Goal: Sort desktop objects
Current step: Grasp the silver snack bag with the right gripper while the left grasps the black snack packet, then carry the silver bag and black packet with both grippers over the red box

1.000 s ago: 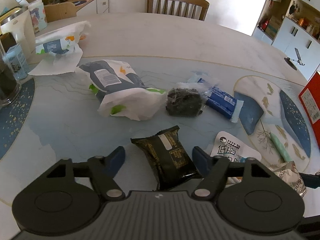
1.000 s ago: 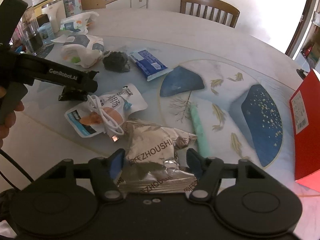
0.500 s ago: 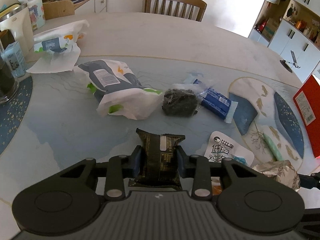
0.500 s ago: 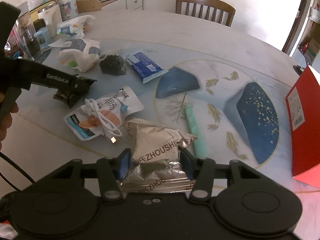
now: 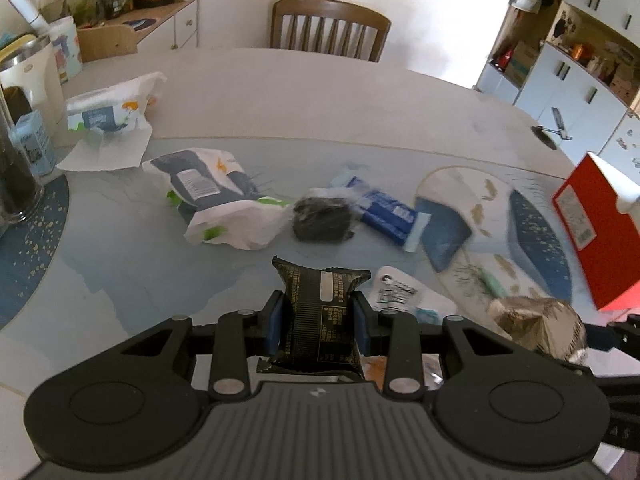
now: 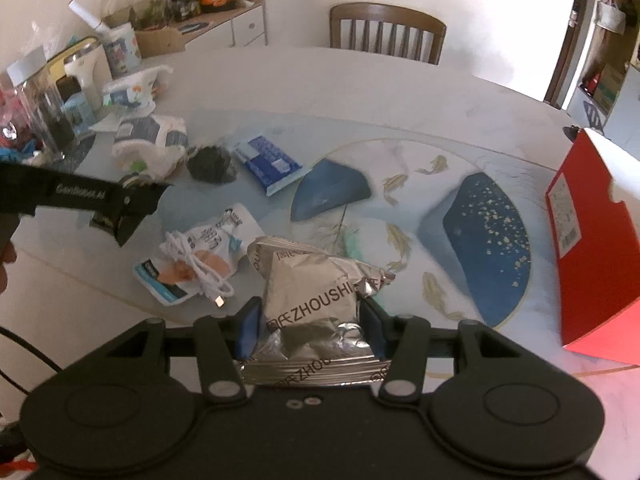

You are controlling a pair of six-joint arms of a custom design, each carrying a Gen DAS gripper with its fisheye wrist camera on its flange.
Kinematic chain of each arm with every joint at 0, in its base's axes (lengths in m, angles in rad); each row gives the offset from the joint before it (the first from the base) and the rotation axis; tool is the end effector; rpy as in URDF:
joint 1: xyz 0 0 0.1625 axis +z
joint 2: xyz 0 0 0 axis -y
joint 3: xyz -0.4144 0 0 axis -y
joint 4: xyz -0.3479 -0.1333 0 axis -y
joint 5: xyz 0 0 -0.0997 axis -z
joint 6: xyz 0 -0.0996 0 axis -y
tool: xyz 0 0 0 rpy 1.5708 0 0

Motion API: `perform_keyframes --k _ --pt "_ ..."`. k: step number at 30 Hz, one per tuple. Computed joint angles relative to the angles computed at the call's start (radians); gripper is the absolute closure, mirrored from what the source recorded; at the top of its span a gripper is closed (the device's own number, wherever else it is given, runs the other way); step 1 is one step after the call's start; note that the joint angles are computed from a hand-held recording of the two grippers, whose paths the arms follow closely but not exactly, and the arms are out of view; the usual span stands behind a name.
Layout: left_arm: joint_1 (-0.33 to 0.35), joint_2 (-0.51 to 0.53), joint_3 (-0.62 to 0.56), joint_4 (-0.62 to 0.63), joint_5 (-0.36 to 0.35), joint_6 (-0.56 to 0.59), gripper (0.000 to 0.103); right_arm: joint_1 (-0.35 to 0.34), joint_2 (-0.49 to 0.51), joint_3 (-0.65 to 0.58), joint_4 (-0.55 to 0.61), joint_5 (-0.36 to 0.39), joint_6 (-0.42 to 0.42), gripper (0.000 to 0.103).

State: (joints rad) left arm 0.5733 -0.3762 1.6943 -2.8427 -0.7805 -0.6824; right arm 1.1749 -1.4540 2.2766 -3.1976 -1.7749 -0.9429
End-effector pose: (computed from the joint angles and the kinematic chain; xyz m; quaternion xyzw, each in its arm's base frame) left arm -0.3671 -0.4799 -0.0967 0.1535 0.9099 -0.2723 0.2728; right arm -0.0593 -0.4352 0.3232 0.2089 -0.8922 0.2471 0.3151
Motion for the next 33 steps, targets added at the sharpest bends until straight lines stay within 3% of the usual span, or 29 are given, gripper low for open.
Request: perform_keyframes --k 19,33 --pt "-0.096 -0.025 -0.018 0.071 -0.059 0.009 0.069 -0.027 -0.184 -0.008 0.159 0.098 0.06 0.052" --pt "-0.146 0.013 -0.131 0.091 -0.098 0.088 0.069 -0.08 -0.313 -0.055 0.255 0.16 0.084 0.052"
